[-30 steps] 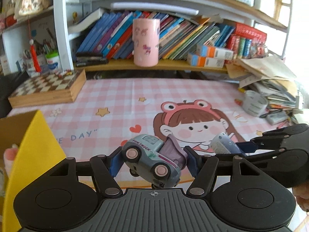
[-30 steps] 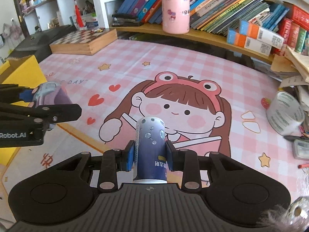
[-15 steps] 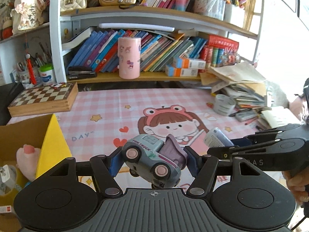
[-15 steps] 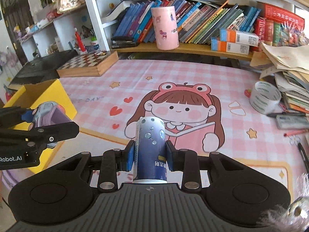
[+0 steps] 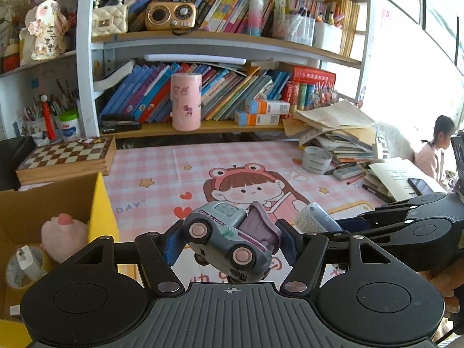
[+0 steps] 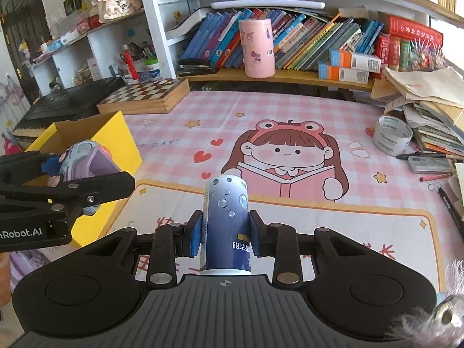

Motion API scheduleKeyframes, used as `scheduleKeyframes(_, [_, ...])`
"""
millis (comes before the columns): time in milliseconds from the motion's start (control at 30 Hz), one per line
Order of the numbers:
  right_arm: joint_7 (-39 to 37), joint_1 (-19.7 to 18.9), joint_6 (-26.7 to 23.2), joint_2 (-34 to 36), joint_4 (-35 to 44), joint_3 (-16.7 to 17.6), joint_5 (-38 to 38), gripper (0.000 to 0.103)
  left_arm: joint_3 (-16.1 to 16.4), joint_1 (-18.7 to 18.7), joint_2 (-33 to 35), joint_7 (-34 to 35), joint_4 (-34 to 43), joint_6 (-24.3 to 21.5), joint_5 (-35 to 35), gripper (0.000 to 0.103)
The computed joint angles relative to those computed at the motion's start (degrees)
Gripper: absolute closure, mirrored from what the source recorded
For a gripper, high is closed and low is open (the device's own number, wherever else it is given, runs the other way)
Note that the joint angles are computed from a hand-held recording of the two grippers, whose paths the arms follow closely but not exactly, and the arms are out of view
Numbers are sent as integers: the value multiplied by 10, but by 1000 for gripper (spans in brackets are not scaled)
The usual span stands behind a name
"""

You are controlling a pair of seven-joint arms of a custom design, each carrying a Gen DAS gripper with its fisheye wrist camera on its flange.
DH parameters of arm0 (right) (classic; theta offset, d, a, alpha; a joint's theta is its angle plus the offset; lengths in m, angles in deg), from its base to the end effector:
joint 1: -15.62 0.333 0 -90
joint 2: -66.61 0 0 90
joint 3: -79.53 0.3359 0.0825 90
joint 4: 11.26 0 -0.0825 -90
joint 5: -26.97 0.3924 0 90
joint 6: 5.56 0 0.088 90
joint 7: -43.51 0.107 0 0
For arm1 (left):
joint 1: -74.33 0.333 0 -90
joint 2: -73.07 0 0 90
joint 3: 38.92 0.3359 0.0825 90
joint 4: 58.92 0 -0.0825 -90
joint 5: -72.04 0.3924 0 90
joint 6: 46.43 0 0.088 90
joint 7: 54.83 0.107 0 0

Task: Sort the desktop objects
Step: 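Lift the toy car and spray bottle and carry both toward the yellow box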

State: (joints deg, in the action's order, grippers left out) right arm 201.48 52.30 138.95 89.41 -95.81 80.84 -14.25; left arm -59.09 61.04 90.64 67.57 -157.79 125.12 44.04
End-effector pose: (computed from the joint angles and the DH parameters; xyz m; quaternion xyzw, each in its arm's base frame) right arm 0.5808 0.4576 0.5382 -0.6215 0.6673 -0.2371 0.3351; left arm 0.6186 -0.3299 0.5388 -0.3963 0.7803 -0.4487 0.1812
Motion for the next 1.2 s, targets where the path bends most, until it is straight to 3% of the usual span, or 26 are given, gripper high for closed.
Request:
scheduleKeyframes(200, [44, 30, -37, 5, 15, -3, -28, 73, -57, 60, -37, 120, -47, 2, -109, 37])
scheduleKeyframes(333, [61, 49, -72, 18, 40, 2, -37, 73, -59, 76, -75, 195, -83, -11, -197, 37])
scheduleKeyframes(433, [56, 61, -95, 31, 63, 8, -31, 73, -45, 77, -104, 233, -112, -22, -250, 37])
scheduleKeyframes(800, [72, 127, -162, 85, 147, 4, -21, 73, 50, 41, -183, 312, -190, -86, -346, 37])
scheduleKeyframes(967, [80, 152, -183, 111, 184, 0, -12, 73, 87, 24, -209, 338, -217, -107, -364, 37])
scheduleKeyframes(1200, [96, 180, -203, 138, 224, -9, 0, 73, 113, 19, -240, 361, -248, -140, -362, 37])
